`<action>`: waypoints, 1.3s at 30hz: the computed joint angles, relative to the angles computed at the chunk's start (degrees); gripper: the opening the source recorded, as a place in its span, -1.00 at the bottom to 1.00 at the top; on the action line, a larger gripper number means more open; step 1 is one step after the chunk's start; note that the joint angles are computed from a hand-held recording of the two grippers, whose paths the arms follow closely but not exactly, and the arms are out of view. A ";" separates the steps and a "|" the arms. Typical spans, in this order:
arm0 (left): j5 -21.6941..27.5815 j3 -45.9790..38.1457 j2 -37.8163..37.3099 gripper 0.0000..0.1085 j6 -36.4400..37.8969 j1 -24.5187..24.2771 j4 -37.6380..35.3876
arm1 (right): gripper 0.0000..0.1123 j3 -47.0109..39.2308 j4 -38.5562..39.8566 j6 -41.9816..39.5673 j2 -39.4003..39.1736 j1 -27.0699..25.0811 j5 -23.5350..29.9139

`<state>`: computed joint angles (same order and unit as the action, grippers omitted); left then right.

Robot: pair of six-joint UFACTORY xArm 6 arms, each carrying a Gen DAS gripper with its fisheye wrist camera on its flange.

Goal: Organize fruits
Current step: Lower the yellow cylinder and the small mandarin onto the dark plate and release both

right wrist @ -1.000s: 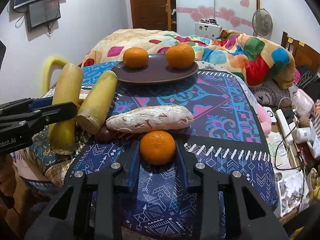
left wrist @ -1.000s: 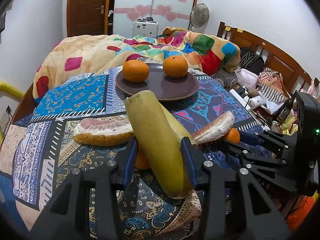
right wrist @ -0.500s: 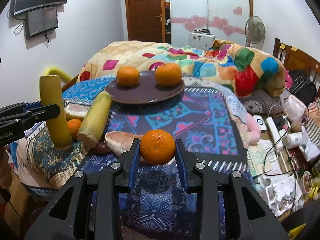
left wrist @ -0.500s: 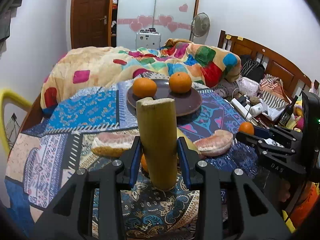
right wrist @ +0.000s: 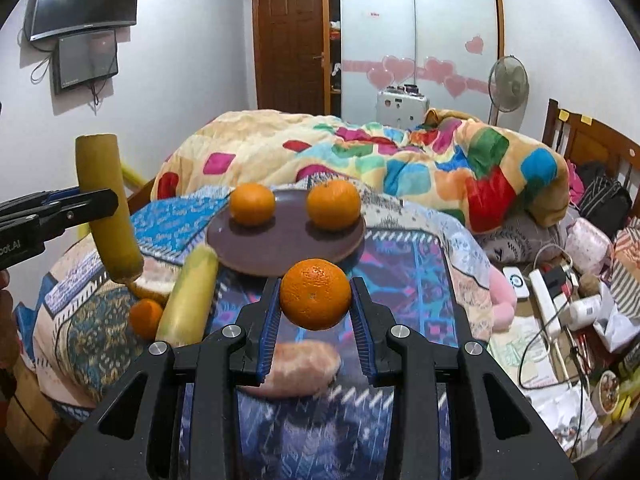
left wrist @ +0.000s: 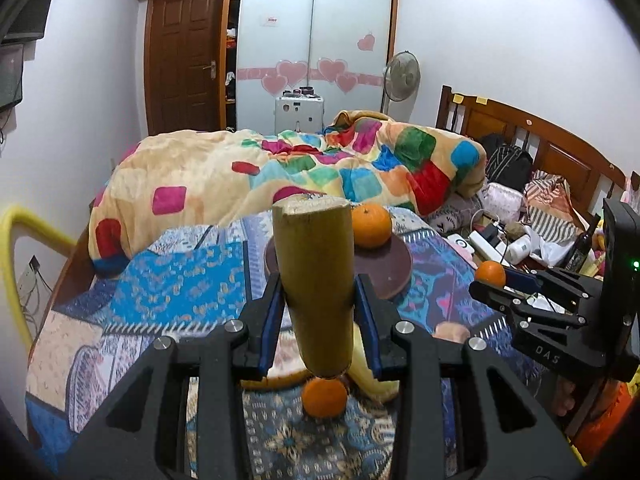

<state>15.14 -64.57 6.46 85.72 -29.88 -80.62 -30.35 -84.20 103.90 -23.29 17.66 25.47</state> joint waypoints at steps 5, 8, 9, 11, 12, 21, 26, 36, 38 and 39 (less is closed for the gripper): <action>-0.21 -4.97 4.20 -0.36 -4.36 -0.68 4.20 | -0.45 -2.97 -3.51 1.48 2.86 -1.82 -1.40; -0.08 -7.39 6.29 -0.36 -6.36 -1.14 6.34 | -0.45 -4.77 -5.36 2.38 4.92 -3.13 -2.52; -0.15 -8.31 7.12 -0.36 -6.77 -1.39 7.02 | -0.45 -5.35 -5.86 2.55 5.60 -3.57 -2.90; -0.13 -9.80 8.43 -0.36 -7.06 -1.74 7.94 | -0.45 -6.57 -6.72 2.74 7.05 -4.56 -3.53; 0.16 -10.77 9.31 -0.36 -7.42 -1.88 8.62 | -0.45 -7.27 -7.40 3.04 7.94 -5.29 -4.13; 1.80 -19.32 18.20 -0.36 -19.37 -2.79 21.80 | -0.45 -11.46 -8.31 1.69 13.59 -9.74 -7.42; 5.62 -24.20 22.41 -0.36 -26.91 -2.22 29.41 | -0.45 -13.66 -6.23 -1.48 16.91 -12.41 -9.90; 11.66 -33.53 29.31 -0.36 -37.77 -1.83 40.54 | -0.44 -16.07 5.20 -16.22 21.35 -14.25 -12.60; 12.82 -35.66 30.58 -0.36 -39.02 -1.86 41.98 | -0.44 -16.44 7.75 -19.26 22.24 -14.20 -12.87; 13.02 -36.30 31.02 -0.36 -39.31 -1.85 42.33 | -0.44 -16.73 8.62 -20.33 22.73 -14.18 -12.99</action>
